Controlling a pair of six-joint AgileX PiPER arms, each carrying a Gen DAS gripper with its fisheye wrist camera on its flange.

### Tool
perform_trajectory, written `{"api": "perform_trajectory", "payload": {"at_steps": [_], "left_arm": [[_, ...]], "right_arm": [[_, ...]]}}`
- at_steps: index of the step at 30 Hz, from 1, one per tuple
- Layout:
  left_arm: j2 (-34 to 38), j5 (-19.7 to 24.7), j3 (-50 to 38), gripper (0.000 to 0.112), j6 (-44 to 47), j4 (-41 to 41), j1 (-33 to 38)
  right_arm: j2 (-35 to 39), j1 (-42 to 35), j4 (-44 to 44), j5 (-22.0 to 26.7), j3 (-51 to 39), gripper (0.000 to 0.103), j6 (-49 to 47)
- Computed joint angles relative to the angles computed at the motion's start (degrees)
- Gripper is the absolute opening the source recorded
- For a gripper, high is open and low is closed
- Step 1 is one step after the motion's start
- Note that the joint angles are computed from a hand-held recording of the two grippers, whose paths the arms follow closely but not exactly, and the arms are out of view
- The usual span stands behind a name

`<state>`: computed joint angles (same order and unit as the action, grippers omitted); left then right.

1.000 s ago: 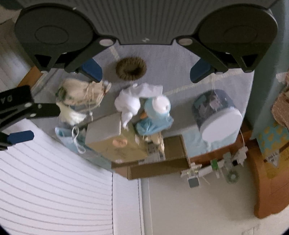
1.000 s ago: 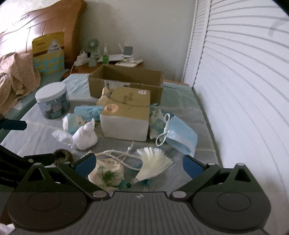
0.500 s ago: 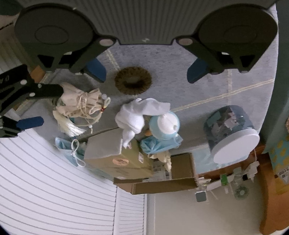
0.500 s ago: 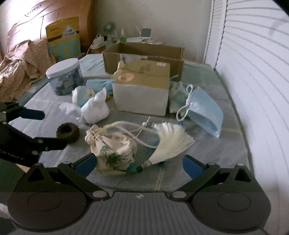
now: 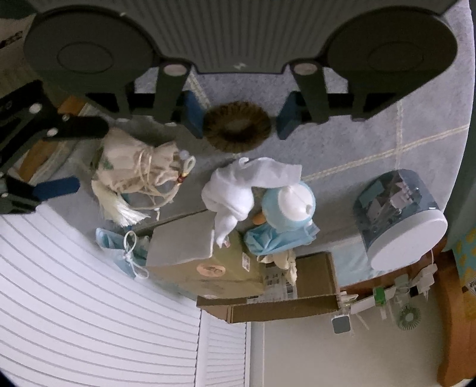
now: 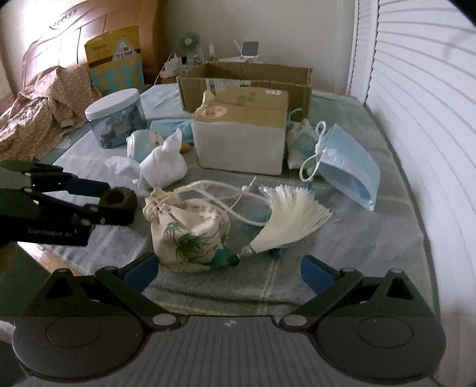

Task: Organize soft objects
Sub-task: 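Close the left tool on the brown hair tie while the right tool approaches the pouch, then grasp the cream drawstring pouch with the right tool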

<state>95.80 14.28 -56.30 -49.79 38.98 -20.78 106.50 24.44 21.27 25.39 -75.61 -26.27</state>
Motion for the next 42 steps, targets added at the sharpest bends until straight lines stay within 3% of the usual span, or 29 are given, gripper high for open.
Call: {"api": "perform_trajectory", "payload": {"at_steps": [7,11,15,23,27,30,35,38,42], "left_arm": [[-0.83,0.64,0.63,0.043,0.07,-0.3,0.52],[-2.01,0.99,1.83,0.043,1.18,-1.28,1.72],[-2.83,1.05,2.47,0.043,4.72,-3.85,2.7],[-3.93,-1.27,4.31,0.043,9.05,-7.37,4.59],[-4.37,-2.67,4.95,0.043,13.71,-11.63,5.39],[-4.55,-3.17,5.08,0.043,17.12,-14.63,5.9],[-4.9,-3.06,5.22,0.043,23.01,-19.84,6.58],[-5.01,-2.53,5.01,0.043,27.87,-24.34,7.09],[-5.25,-1.38,4.34,0.043,33.66,-28.76,7.59]], "right_arm": [[0.34,0.94,-3.11,-0.89,0.28,0.103,0.81],[-0.6,2.25,-7.49,-4.46,3.01,0.103,1.95],[-0.98,2.87,-11.69,-5.3,3.65,0.103,8.55],[-1.0,5.13,-22.13,-1.03,0.93,0.103,20.4],[-2.1,6.19,-14.79,-1.25,-0.25,0.103,12.86],[-0.28,8.18,-15.91,-0.37,-3.27,0.102,12.97],[4.75,9.81,-21.73,4.24,-10.09,0.091,19.38],[5.83,9.21,-20.88,6.21,-11.6,0.085,19.66],[6.3,9.74,-24.57,7.38,-12.82,0.062,23.15]]}}
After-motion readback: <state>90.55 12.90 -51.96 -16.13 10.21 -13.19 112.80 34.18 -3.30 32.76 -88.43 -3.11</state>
